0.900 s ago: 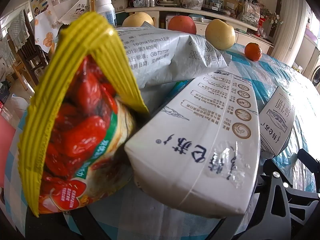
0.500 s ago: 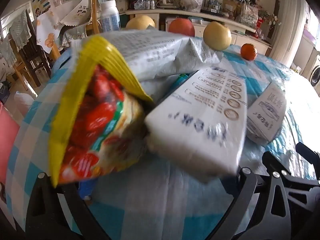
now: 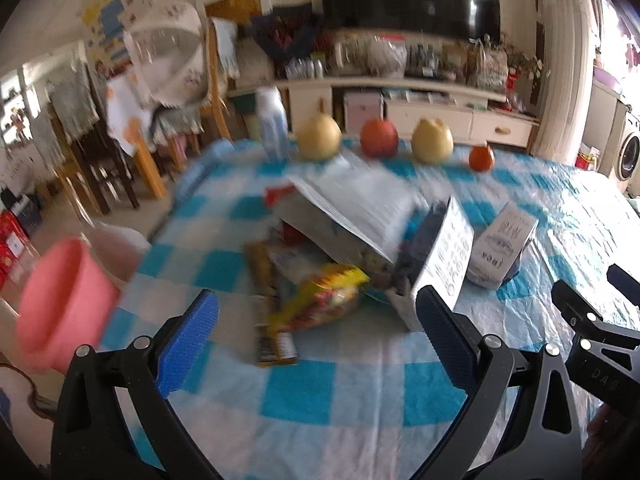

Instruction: Collect trash

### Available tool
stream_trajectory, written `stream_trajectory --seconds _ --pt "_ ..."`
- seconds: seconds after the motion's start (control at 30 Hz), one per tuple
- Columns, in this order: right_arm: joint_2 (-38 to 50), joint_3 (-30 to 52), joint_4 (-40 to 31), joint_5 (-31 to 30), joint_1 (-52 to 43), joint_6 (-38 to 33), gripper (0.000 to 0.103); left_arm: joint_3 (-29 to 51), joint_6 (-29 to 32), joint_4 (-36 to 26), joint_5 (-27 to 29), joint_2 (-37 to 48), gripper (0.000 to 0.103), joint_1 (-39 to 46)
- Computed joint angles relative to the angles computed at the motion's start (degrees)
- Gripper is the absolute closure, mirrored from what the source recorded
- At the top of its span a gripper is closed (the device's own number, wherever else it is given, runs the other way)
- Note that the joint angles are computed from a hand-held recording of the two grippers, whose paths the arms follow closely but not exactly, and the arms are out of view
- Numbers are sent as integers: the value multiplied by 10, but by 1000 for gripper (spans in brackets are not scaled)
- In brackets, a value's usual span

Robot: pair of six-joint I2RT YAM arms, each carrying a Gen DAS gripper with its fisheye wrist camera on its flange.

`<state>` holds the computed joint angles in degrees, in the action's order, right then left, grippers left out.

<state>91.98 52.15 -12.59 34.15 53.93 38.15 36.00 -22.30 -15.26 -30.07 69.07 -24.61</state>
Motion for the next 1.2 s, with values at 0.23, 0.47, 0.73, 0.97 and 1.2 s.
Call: stream_trajectory --seconds 0.23,0.47,0.73,0.97,1.2 --pt "-61 14 -102 78 93 68 5 -5 13 -101 -105 -168 4 -55" --pt "-68 76 -209 158 185 123 5 20 -3 -201 -187 -267 4 -119" --pt "-56 141 -320 212 251 187 5 44 -43 -288 -265 -313 4 -192" --pt "-48 183 -394 240 286 234 5 62 -87 -345 -298 -328 4 -232" --pt "-40 215 -456 266 309 276 5 69 -110 -370 -313 -328 4 -251"
